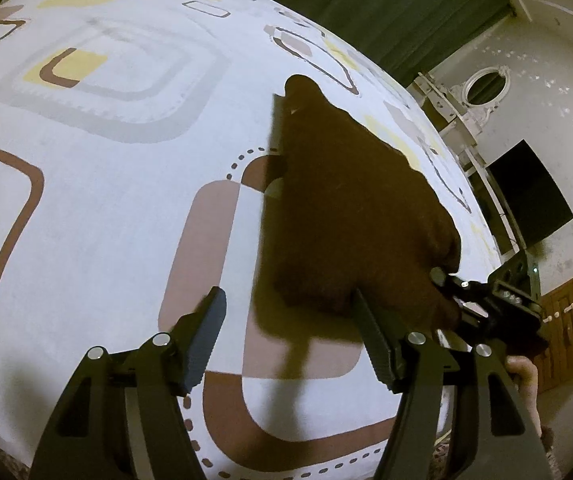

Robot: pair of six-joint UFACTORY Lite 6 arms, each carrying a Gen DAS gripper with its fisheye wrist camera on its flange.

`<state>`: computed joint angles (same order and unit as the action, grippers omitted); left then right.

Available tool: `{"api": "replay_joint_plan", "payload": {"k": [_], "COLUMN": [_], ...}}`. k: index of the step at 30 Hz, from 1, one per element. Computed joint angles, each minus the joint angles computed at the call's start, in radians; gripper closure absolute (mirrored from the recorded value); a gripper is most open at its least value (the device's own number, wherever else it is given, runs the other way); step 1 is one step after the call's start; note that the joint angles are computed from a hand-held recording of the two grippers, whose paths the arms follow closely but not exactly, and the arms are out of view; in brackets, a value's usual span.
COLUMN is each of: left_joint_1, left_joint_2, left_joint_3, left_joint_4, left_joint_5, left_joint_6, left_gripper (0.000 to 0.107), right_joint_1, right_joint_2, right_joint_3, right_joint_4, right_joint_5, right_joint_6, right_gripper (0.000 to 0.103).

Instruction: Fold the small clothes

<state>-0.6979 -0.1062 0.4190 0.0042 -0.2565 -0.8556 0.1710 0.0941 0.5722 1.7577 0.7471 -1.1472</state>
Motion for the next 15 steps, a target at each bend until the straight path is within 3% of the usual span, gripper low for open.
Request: {"api": "replay_joint_plan", "payload": {"k": [1,3,9,15], "left_joint_1": [0.008,0.007,0.005,0.030], "left_joint_2": [-0.001,-0.028,-0.068,-0.012], "left_joint_3": [-0.003,-0.022,-0.029,0.009], "left_joint_4": [0.031,0.033,0.004,0.070], "left_joint_5": [-0.004,-0.001,0.019,0.011], "left_joint_6": [-0.024,-0.020,0.027,-0.015], "left_gripper": [0.042,0.042,0.042,0.042], "right_joint_1": [-0.033,-0.073,-0.200,-0.158], "right_joint_2": [-0.010,-0.047,0.092,0.318], "right_joint_3": [0.001,0.007,0.212,0.464], "right_joint_4": [-0.017,-0.032,-0.115,-0.157], "right_joint_5": [0.040,0.052,0.136,0.033], "right_joint_6": [0.013,0.022,0.099,0.206], "right_gripper": [0.065,0.042,0.040,0.041]}}
